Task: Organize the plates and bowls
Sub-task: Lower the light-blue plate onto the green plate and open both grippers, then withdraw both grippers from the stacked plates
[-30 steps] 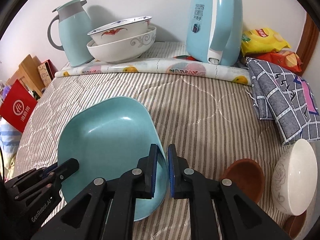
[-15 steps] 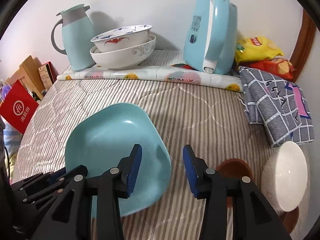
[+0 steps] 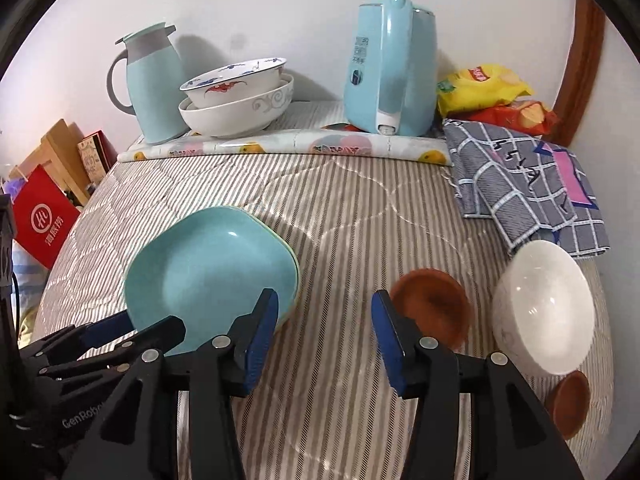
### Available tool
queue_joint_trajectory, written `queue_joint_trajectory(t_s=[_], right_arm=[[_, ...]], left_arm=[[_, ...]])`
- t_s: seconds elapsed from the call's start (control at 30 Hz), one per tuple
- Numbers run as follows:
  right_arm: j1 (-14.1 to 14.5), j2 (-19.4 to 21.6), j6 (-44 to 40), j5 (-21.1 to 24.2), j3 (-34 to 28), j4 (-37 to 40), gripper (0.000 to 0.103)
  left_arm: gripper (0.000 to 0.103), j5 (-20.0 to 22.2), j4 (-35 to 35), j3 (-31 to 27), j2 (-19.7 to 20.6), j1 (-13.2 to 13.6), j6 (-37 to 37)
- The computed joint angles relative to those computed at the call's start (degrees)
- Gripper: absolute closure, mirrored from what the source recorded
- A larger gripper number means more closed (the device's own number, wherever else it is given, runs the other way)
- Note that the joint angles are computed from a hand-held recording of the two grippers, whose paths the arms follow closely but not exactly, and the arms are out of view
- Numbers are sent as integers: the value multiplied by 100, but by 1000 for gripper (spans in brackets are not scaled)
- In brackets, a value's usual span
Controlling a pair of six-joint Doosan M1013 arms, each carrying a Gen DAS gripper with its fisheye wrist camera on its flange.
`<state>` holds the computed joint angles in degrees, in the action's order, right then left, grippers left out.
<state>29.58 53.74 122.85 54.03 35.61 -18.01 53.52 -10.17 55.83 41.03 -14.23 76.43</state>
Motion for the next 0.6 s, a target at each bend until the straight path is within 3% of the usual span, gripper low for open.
queue_joint_trajectory(t_s=[0.17, 0.47, 0.6], right_arm=[[-21, -326, 242, -289, 584, -134, 54], [-118, -1015, 1236, -933, 1827, -604, 45], [-119, -1261, 1691, -986, 2227, -1059, 41]], left_arm=[[40, -131, 39, 179, -146, -40, -53], [40, -457, 140, 437, -411, -189, 26], [40, -565, 260, 494, -494, -306, 14]])
